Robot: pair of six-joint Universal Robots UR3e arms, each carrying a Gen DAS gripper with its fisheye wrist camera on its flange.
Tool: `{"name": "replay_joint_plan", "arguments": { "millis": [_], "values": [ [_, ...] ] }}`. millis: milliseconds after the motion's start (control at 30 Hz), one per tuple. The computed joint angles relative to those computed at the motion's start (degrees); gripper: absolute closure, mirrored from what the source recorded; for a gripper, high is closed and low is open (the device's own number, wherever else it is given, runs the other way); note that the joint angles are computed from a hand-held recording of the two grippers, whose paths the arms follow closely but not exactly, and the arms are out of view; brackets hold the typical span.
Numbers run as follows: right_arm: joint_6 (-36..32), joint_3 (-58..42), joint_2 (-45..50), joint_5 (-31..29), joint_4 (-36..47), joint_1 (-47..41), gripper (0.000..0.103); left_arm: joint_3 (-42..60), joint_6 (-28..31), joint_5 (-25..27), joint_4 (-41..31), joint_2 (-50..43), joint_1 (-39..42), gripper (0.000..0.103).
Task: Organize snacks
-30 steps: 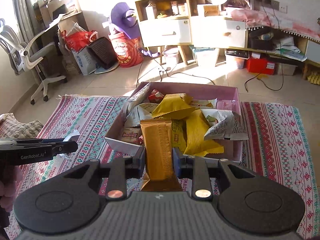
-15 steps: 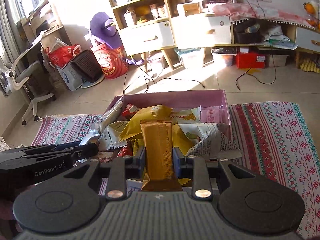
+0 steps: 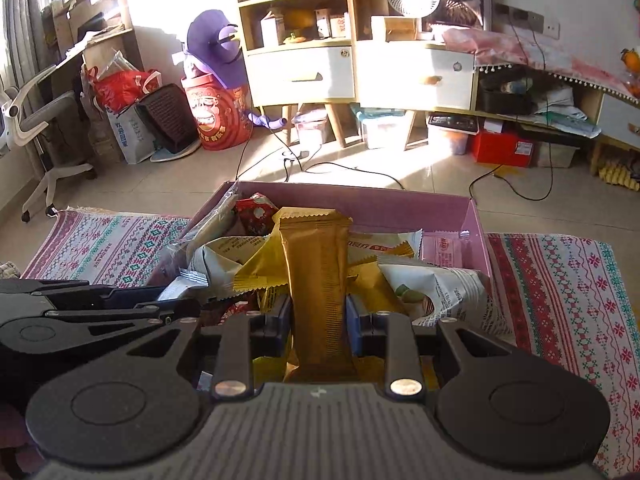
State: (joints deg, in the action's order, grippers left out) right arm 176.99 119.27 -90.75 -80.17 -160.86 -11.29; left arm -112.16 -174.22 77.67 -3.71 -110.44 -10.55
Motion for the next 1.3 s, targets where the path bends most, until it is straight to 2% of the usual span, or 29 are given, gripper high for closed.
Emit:
{"name": "replay_joint_plan", "arguments": {
  "millis": [67, 167, 233, 300, 367, 433, 567, 733, 833, 900, 1100, 1200, 1300],
  "values": [
    [-0.2, -0.1, -0.1, 0.0, 0.3, 0.1, 0.076, 0.0, 0.3, 0.0, 0.0, 0.0, 0.0, 0.071],
    [0.0, -0.2, -0.7, 0.9, 1.2, -0.3, 0.069, -0.3, 0.2, -0.3, 0.7, 0.1, 0.3, 0.069],
    [0.3, 0.1, -1.2, 1.1, 0.8, -0.2, 0.066, -0.4, 0.2, -1.2, 0.3, 0.6, 0.8, 0.065],
    [0.0, 0.4, -2.1, 1.8, 1.2, -0.7, 0.055, -0.9, 0.3, -2.7, 0.0, 1.3, 1.6, 0.059],
    [0.0, 0.6, -3.0, 2.5, 1.6, -1.2, 0.051, -1.7, 0.7, -4.2, -0.2, 2.3, 2.3, 0.055],
    [-0.2, 0.6, -4.1, 2.7, 2.6, -1.6, 0.048, -2.1, 1.2, -5.5, -0.8, 3.2, 2.9, 0.051],
    [-0.8, 1.0, -6.7, 3.1, 4.4, -2.8, 0.04, -3.9, 1.8, -7.2, -1.0, 5.4, 3.7, 0.035],
    [-1.1, 2.8, -11.3, 4.0, 7.6, -4.8, 0.033, -7.7, 3.3, -9.4, -2.7, 9.8, 5.5, 0.029],
    [-1.2, 3.8, -14.4, 3.7, 10.1, -5.5, 0.029, -11.4, 4.0, -10.1, -3.2, 13.5, 7.0, 0.02],
    [-1.2, 4.6, -16.6, 3.3, 11.6, -5.8, 0.026, -13.4, 4.2, -9.7, -3.8, 15.9, 7.7, 0.014],
    [-0.8, 6.7, -23.0, 2.5, 17.0, -6.3, 0.015, -18.3, 5.3, -6.5, -7.4, 23.4, 8.0, 0.005],
    [-0.3, 7.0, -26.5, 1.6, 21.5, -6.2, 0.013, -20.0, 4.4, -3.0, -10.0, 27.2, 7.1, 0.003],
    [0.2, 6.8, -28.7, -0.2, 25.3, -5.0, 0.011, -21.8, 4.1, -1.8, -13.4, 31.2, 7.5, 0.001]
  ]
}}
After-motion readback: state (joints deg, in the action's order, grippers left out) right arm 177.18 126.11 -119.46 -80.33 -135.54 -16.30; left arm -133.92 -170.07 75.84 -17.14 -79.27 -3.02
